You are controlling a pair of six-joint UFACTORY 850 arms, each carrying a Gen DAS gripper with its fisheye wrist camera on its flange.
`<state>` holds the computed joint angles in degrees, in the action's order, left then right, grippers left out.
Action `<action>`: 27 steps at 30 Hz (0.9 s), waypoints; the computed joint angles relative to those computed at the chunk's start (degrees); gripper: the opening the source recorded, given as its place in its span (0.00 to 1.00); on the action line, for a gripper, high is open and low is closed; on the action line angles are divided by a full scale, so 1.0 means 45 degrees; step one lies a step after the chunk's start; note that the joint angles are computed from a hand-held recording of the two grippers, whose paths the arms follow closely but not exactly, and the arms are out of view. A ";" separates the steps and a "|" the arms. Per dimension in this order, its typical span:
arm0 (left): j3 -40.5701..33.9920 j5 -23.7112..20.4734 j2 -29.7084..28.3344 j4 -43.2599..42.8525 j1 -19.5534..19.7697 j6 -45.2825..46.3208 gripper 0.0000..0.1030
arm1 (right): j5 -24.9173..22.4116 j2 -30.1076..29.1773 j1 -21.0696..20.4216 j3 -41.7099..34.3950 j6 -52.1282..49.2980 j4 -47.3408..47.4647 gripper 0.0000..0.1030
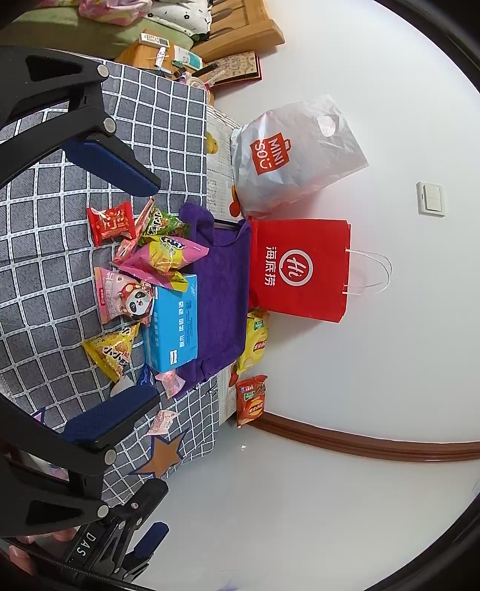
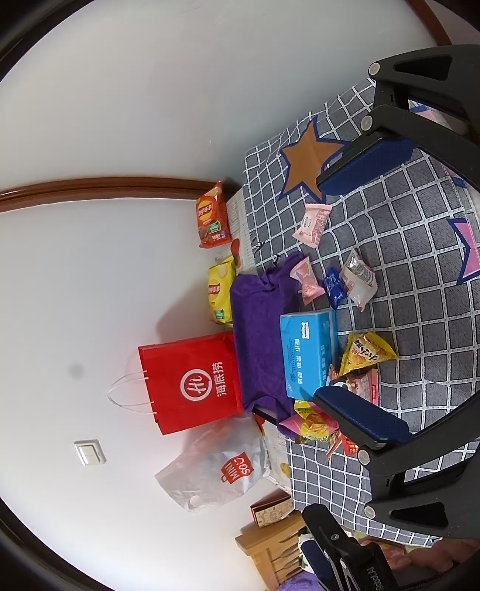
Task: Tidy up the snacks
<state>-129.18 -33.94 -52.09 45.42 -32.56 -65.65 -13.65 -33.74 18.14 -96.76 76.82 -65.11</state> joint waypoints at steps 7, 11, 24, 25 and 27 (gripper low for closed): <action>-0.0143 -0.0028 -0.0071 -0.0093 0.0009 0.0116 0.99 | -0.0001 0.0075 0.0036 0.0074 0.0285 -0.0338 0.99; -0.0222 -0.0065 -0.0108 -0.0158 0.0017 0.0188 0.99 | -0.0004 0.0064 0.0054 0.0050 0.0162 -0.0207 0.99; -0.0013 0.0049 -0.0026 -0.0031 0.0076 0.0042 0.99 | -0.0013 -0.0057 0.0108 -0.0066 -0.0302 0.0128 0.99; -0.0024 0.0048 -0.0041 -0.0068 0.0090 0.0064 0.99 | -0.0004 -0.0082 0.0107 -0.0094 -0.0407 0.0226 0.99; -0.0080 0.0040 -0.0096 -0.0186 0.0120 0.0163 0.99 | 0.0053 -0.0120 0.0098 -0.0123 -0.0566 0.0388 0.99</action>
